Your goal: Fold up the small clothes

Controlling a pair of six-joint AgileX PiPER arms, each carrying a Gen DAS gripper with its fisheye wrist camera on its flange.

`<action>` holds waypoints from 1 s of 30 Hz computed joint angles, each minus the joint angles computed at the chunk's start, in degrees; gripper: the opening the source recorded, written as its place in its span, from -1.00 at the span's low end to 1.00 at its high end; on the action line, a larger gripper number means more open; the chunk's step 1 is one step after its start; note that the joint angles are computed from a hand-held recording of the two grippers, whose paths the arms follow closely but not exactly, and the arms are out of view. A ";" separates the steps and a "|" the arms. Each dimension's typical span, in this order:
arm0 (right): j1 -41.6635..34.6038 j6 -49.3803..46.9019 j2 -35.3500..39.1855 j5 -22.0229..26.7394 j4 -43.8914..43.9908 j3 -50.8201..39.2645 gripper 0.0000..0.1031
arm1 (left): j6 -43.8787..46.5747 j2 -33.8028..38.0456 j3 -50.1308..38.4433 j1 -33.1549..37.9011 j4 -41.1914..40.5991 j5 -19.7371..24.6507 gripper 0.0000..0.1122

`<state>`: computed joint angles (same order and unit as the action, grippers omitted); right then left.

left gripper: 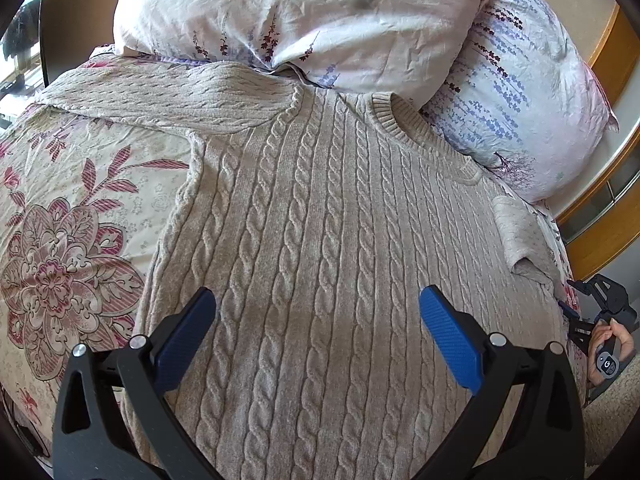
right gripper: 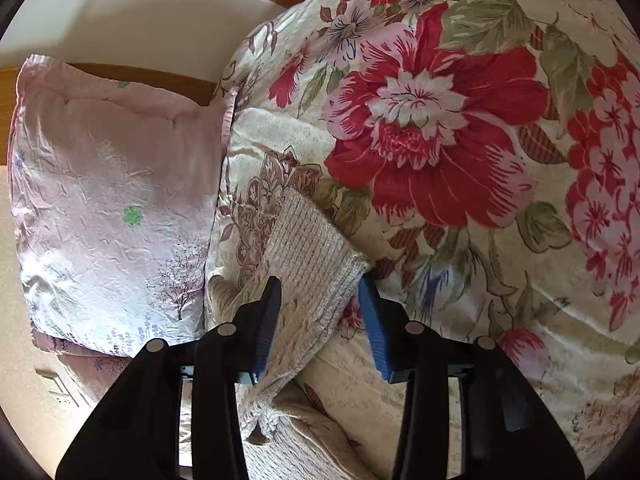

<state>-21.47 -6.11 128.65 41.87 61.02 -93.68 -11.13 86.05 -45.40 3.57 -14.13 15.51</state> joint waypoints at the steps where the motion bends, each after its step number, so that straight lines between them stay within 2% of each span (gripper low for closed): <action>1: 0.19 0.03 0.32 -0.36 -0.08 -0.47 -0.29 | 0.08 -0.07 0.01 0.09 0.08 0.07 0.80; 5: 2.42 4.37 1.10 -2.78 -4.98 -2.54 -0.64 | 2.92 -0.43 0.24 1.20 -2.24 0.21 0.80; 7: 3.04 3.53 0.29 -4.15 -5.59 -1.42 -0.74 | 5.70 -0.56 0.24 2.27 -4.75 0.54 0.80; 14: 8.19 -7.92 -6.75 -8.84 0.76 1.14 -0.76 | 17.73 -1.03 0.66 7.60 -16.08 0.88 0.80; 20: 19.03 -15.21 -8.60 -7.51 3.48 -6.08 -0.76 | 31.71 -1.04 0.57 13.14 -28.16 1.54 0.80; 22: 22.88 -14.22 -6.57 -6.20 2.12 -10.11 -0.76 | 34.77 -1.14 0.34 14.84 -29.83 1.95 0.80; 30: 39.81 1.21 5.86 -0.78 -16.42 -28.63 -0.76 | 44.76 -1.55 0.02 23.38 -36.52 4.98 0.80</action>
<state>18.34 -4.90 134.50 41.10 44.60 -122.31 33.63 84.50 -45.38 26.94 -50.65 20.50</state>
